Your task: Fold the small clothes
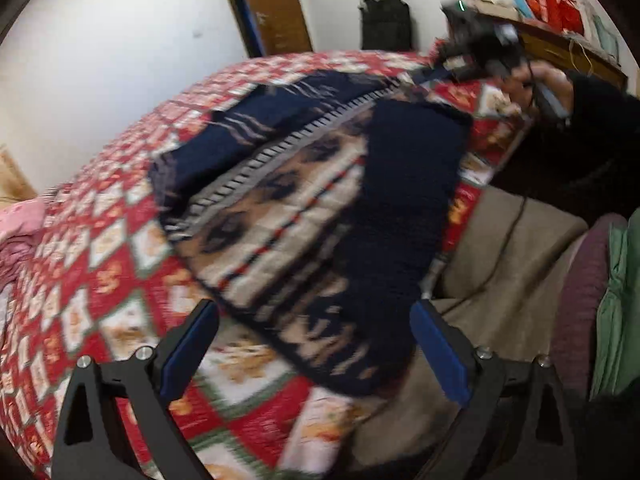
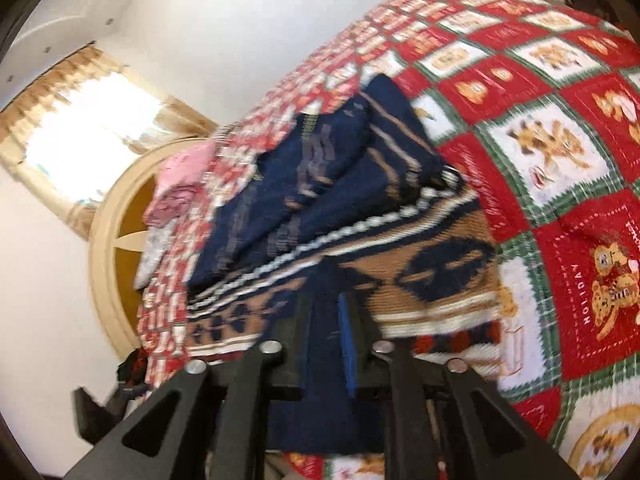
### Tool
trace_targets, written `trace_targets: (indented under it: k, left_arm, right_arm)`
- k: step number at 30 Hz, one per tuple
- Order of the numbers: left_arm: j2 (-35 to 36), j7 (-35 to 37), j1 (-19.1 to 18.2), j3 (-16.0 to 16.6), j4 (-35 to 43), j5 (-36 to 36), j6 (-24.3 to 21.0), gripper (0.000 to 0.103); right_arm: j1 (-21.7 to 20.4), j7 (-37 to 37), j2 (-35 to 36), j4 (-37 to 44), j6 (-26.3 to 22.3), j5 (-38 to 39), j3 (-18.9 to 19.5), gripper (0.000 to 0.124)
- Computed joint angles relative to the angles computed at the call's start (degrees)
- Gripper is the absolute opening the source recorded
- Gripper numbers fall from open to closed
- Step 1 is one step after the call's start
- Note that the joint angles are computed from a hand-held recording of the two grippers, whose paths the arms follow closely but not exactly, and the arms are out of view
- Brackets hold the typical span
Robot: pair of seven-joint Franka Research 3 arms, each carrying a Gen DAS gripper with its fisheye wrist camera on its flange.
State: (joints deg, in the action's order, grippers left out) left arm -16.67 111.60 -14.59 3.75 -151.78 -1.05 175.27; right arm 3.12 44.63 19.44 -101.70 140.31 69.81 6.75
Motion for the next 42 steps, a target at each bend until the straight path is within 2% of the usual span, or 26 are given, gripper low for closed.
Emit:
trace_targets:
  k: [1, 2, 4, 6, 8, 9, 10, 11, 13, 16, 18, 20, 23, 24, 26, 28, 30, 31, 32, 34, 35, 36, 37, 38, 40, 42]
  left_arm:
    - [0.9, -1.0, 0.7, -1.2, 0.5, 0.6, -0.4, 0.099]
    - [2.2, -1.2, 0.2, -1.4, 1.2, 0.2, -1.3, 0.099]
    - [4.1, -1.4, -0.4, -1.9, 2.5, -1.5, -2.8, 0.099]
    - [4.8, -1.1, -0.4, -2.6, 2.9, -3.1, -4.0, 0.094]
    - [5.6, 1.4, -1.7, -2.0, 3.5, -6.8, -5.6, 0.065]
    - [6.0, 3.0, -2.1, -1.7, 4.1, -9.0, -7.2, 0.056]
    - [6.5, 6.8, -3.9, -0.1, 4.8, -14.3, -9.1, 0.040]
    - [6.9, 10.2, -5.1, 1.0, 5.4, -19.1, -10.1, 0.033]
    - [7.1, 14.5, -6.1, 2.0, 5.9, -26.8, -10.9, 0.031]
    - [6.5, 17.3, -5.4, 2.0, 6.5, -34.0, -12.3, 0.013]
    - [5.7, 20.8, -5.4, 2.6, 6.8, -40.6, -13.3, 0.012]
    - [5.7, 22.2, -4.7, 2.5, 7.2, -45.4, -13.6, 0.011]
    - [6.2, 16.3, -0.7, -1.3, 6.7, -41.4, -11.6, 0.011]
    - [6.6, 14.5, 0.5, -2.3, 6.8, -40.9, -11.6, 0.011]
    - [7.2, 13.6, 2.1, -2.8, 7.2, -41.9, -13.5, 0.011]
    - [8.2, 13.3, 3.4, -3.5, 8.0, -42.4, -14.7, 0.013]
    - [8.3, 11.1, 4.7, -5.4, 7.8, -40.0, -13.8, 0.021]
    - [8.4, 9.3, 5.3, -6.2, 7.8, -37.9, -13.7, 0.038]
    - [8.5, 8.1, 5.6, -6.5, 8.0, -36.8, -14.0, 0.060]
    - [8.5, 9.3, 5.2, -6.4, 8.0, -38.1, -14.2, 0.072]
    - [8.5, 9.3, 5.2, -6.6, 7.9, -37.8, -14.2, 0.072]
    - [8.5, 9.0, 5.3, -6.8, 7.8, -36.9, -14.0, 0.072]
    - [8.7, 9.2, 5.3, -7.0, 7.8, -36.3, -13.6, 0.066]
    - [8.7, 9.9, 5.0, -7.0, 7.7, -36.4, -13.1, 0.042]
    - [9.0, 8.8, 5.2, -7.3, 8.1, -34.8, -13.1, 0.010]
    - [9.1, 12.0, 4.4, -6.2, 8.8, -39.3, -14.2, 0.009]
  right_arm:
    - [-0.8, -2.4, -1.2, -0.9, -1.5, 2.0, 0.6, 0.056]
    - [-0.8, -4.0, -2.1, -1.7, -2.0, 3.7, 0.9, 0.077]
    - [-0.6, -7.2, -4.5, -4.0, -2.2, 6.4, 0.6, 0.082]
    - [0.3, -7.3, -5.4, -4.5, -3.4, 4.3, -0.4, 0.082]
    - [2.0, -8.2, -6.5, -5.6, -1.1, 0.5, -1.0, 0.082]
    - [2.9, -9.4, -7.4, -6.7, 1.1, -0.9, -1.1, 0.081]
    - [3.4, -10.1, -7.9, -7.3, 2.4, -1.7, -1.3, 0.081]
    - [3.7, -10.5, -8.1, -7.8, 3.0, -1.9, -1.4, 0.081]
    - [4.0, -10.9, -8.3, -8.3, 4.0, -2.0, -1.6, 0.082]
    - [5.2, -9.7, -7.7, -8.4, 7.8, -5.6, -1.9, 0.082]
    - [6.6, -7.8, -7.1, -8.6, 12.1, -11.7, -2.3, 0.082]
    - [7.5, -4.9, -5.3, -7.3, 13.0, -18.7, -2.5, 0.081]
    - [7.3, -3.0, -3.2, -5.7, 13.4, -22.5, -1.7, 0.082]
    - [8.0, -1.0, -2.1, -5.1, 15.3, -24.8, -1.8, 0.081]
    - [8.5, 1.0, -0.4, -3.8, 17.5, -27.7, -1.4, 0.081]
    - [7.8, 1.4, 1.4, -1.7, 15.6, -29.4, -0.4, 0.081]
    - [9.3, 4.6, 2.9, -0.7, 15.3, -34.2, -1.2, 0.081]
    - [9.3, 4.5, 3.4, -0.4, 14.7, -35.5, -0.8, 0.081]
    - [9.3, 4.0, 3.4, -0.9, 15.2, -36.4, -0.3, 0.081]
    - [11.9, 5.2, 2.6, -3.4, 19.3, -42.3, -1.9, 0.064]
    - [11.4, 4.5, 2.0, -4.1, 19.2, -42.8, -1.2, 0.048]
    - [10.2, 3.4, 1.6, -4.2, 18.2, -41.7, 0.0, 0.026]
    - [8.8, 2.5, 1.2, -3.8, 15.6, -40.0, 1.1, 0.023]
    - [8.3, 2.4, 0.7, -3.9, 14.2, -39.3, 1.2, 0.019]
    - [8.1, 1.1, -0.4, -5.2, 14.3, -38.5, 1.3, 0.017]
    - [7.3, -0.6, -1.5, -6.6, 14.5, -35.7, 1.9, 0.016]
